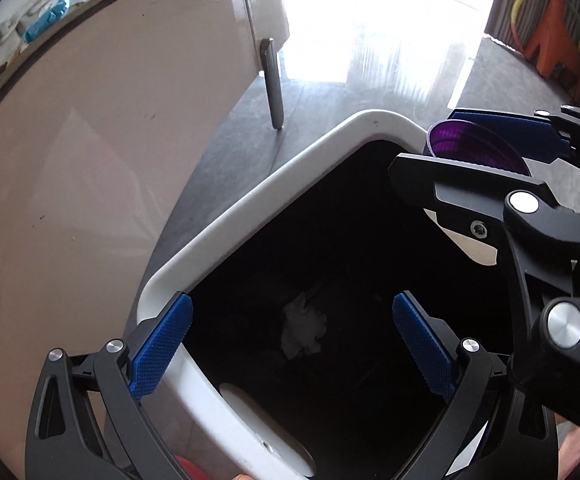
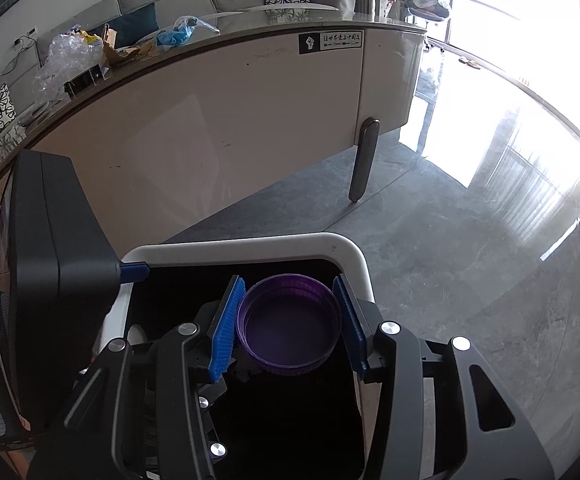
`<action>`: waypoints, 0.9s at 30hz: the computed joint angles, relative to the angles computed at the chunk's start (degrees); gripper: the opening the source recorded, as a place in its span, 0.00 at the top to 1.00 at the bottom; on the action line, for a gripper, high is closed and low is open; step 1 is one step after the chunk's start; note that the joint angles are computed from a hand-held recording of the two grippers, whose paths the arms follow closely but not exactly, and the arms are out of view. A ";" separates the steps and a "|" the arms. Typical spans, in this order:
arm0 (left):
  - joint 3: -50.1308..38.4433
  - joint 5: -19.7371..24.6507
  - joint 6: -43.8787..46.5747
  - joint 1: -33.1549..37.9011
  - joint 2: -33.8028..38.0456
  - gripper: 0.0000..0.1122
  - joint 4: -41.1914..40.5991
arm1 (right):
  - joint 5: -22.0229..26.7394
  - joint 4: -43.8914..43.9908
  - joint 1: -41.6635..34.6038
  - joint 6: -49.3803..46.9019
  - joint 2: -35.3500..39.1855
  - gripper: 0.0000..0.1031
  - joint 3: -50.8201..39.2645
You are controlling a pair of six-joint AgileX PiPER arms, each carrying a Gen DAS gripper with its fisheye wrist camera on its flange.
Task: Collect trash
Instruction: 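Lower the purple lid into the bin and open the right gripper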
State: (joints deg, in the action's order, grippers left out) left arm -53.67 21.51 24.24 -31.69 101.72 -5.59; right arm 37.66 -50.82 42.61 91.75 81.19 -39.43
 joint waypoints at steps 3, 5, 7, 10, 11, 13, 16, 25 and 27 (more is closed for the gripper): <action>1.91 -2.33 -3.09 -0.08 -1.98 0.11 4.77 | 0.70 -0.63 0.75 0.25 -0.06 0.54 -0.55; 1.83 -1.93 -1.19 0.73 -2.87 0.11 3.73 | 0.63 -0.78 1.00 0.28 -0.31 0.54 -0.72; 1.67 -0.88 0.56 1.96 -4.17 0.11 1.84 | 1.00 -1.21 1.48 0.64 -0.53 0.54 -0.85; 1.03 1.15 2.01 4.30 -5.88 0.11 0.09 | 0.81 -1.66 1.77 0.90 -0.74 0.54 -1.16; 0.98 1.89 2.39 5.16 -6.70 0.11 -0.49 | 0.59 -1.62 1.73 0.62 -0.62 0.54 -1.39; 0.89 2.82 2.34 6.58 -8.09 0.11 -0.89 | 0.47 -1.89 2.01 0.65 -0.22 0.54 -1.93; 1.19 3.63 4.28 9.13 -10.64 0.11 -2.30 | 0.39 -1.73 2.54 -0.15 0.81 0.54 -3.13; 3.39 4.56 6.30 13.35 -17.51 0.11 -1.58 | -1.54 -0.08 2.33 -2.31 4.87 0.54 -4.91; 3.18 5.70 8.66 14.93 -18.62 0.11 -3.66 | -1.45 0.79 2.51 -3.75 6.46 0.54 -5.72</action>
